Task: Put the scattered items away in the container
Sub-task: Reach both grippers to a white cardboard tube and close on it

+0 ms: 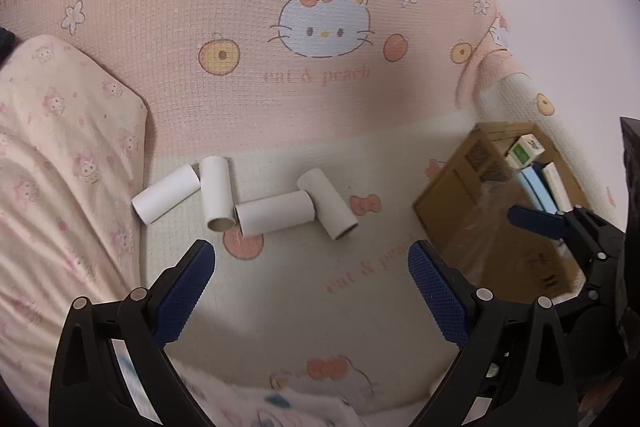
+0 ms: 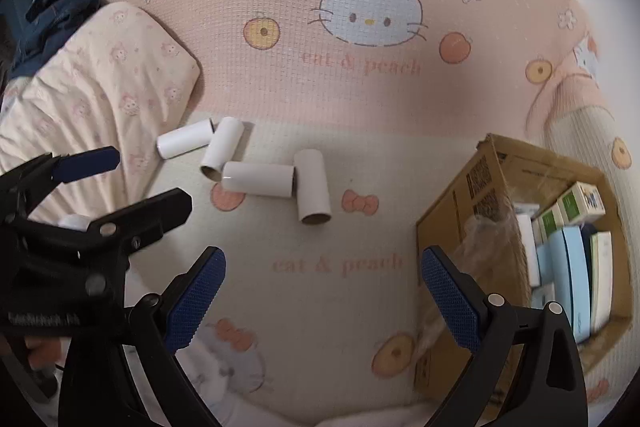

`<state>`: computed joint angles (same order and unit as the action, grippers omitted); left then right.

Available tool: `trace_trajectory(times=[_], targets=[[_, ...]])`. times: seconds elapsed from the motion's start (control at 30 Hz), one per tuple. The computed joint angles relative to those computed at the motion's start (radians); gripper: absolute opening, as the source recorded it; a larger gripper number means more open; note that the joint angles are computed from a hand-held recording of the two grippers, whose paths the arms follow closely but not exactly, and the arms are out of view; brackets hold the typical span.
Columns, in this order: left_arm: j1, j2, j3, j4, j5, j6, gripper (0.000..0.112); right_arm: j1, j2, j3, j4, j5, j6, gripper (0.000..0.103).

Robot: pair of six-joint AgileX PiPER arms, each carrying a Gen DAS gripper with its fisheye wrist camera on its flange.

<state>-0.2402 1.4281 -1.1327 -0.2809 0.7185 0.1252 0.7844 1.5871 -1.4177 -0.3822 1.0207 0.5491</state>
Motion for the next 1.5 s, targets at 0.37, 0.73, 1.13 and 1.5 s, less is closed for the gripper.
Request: trace_trajectory(times=[0.37, 0.73, 1.13, 1.5], targets=[[0.063, 0.29, 0.009, -0.51, -0.159, 0.517, 0.085, -0.134, 0.11, 0.08, 0.163, -0.191, -0.074, 0.097], [0.076, 0.581, -0.185, -0.606, -0.042, 0.567, 0.056, -0.288, 0.357, -0.042, 0.386, -0.221, -0.22, 0.077], [0.129, 0.591, -0.177, -0.727, -0.04, 0.627, 0.05, -0.314, 0.465, -0.132, 0.538, -0.276, -0.423, 0.057], [0.163, 0.644, -0.224, -0.768, 0.078, 0.603, 0.05, -0.302, 0.527, -0.22, 0.565, -0.173, -0.455, 0.04]])
